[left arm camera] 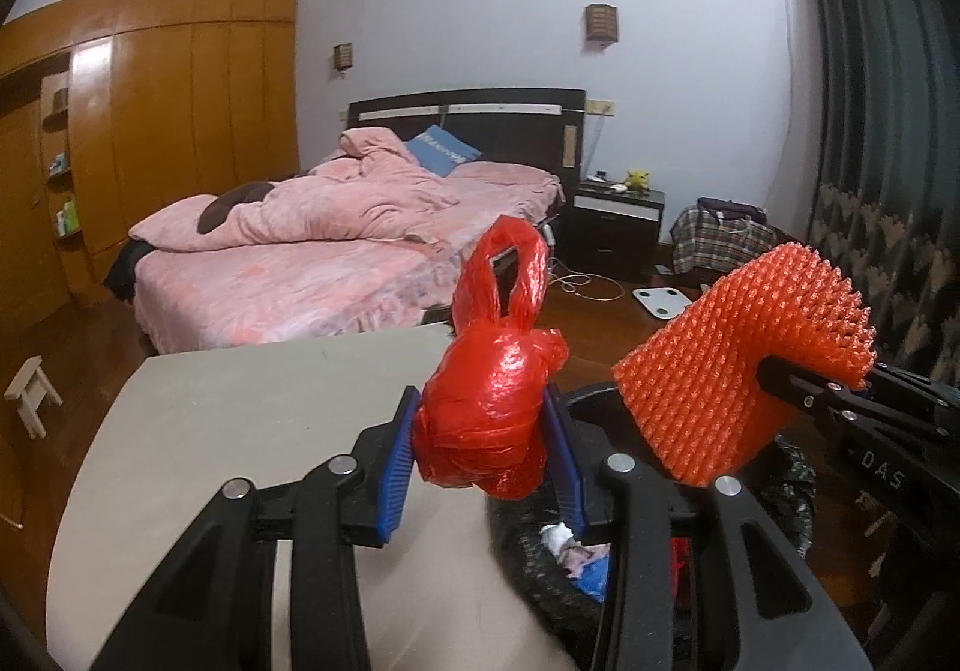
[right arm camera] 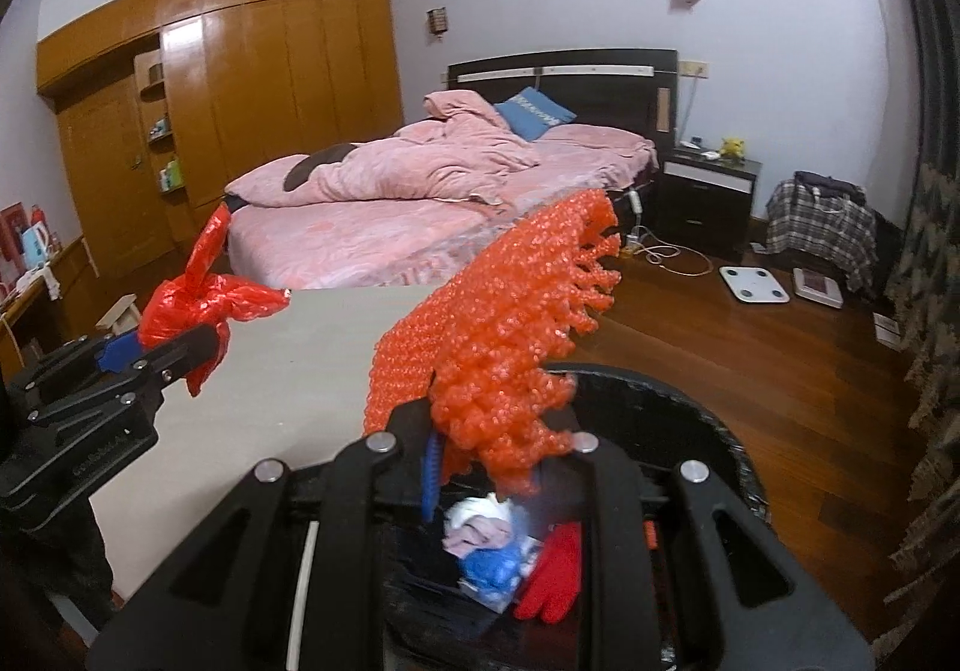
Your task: Collect trash
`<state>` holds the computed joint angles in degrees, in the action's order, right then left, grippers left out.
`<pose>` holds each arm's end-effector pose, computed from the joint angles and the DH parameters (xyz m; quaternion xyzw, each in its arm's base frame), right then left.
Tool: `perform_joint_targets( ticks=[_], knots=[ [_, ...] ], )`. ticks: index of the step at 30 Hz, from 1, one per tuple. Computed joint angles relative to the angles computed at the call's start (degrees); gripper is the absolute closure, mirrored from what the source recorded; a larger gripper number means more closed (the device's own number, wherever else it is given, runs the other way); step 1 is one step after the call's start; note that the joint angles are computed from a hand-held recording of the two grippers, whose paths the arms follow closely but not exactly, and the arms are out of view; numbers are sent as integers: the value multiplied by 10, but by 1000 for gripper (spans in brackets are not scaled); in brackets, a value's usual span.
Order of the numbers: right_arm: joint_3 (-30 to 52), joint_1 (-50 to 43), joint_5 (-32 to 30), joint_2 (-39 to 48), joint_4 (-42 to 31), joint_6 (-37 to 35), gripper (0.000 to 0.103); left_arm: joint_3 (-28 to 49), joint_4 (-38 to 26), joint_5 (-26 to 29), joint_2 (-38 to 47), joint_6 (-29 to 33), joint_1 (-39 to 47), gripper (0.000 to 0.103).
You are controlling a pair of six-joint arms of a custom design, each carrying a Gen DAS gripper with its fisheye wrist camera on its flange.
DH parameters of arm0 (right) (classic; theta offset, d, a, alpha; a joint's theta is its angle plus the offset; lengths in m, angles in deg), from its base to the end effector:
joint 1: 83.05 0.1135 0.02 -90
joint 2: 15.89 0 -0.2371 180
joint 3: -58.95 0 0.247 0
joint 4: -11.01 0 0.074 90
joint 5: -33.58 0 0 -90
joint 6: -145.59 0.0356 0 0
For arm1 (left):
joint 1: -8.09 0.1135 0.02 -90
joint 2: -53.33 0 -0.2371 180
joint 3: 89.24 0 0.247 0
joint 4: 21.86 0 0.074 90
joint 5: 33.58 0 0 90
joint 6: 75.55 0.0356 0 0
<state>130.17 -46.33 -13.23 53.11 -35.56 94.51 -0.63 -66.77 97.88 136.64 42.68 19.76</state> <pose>0.2176 0.1319 0.2745 0.1592 0.8541 -0.0468 0.4929 0.3141 0.0408 0.3076 0.2710 0.8158 -0.1652 0.4835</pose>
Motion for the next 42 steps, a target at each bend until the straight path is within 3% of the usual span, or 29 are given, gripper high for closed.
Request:
perform_joint_targets(
  ticks=[5,12,16,21,29,34,42],
  knots=[
    [-33,-14,9,-24,-17,8,82,-32,18,-9,-20,-6,-40,63],
    [-102,-77,-29,-44,9,10,79,-76,60,-49,-10,-20,-120,62],
    [-148,-125,-69,-44,44,8,75,-84,77,-65,16,-25,-159,55],
    [-175,-171,-114,-17,77,-4,48,-63,61,-76,65,-16,-182,40],
    [-179,-150,-78,-18,62,17,14,-78,83,-86,49,-14,-154,18],
    [-148,-129,-67,-40,27,23,9,-65,68,-83,32,3,-119,6],
    [-53,-47,-29,-45,-61,53,5,-42,12,-78,-3,20,-77,6]
  ],
)
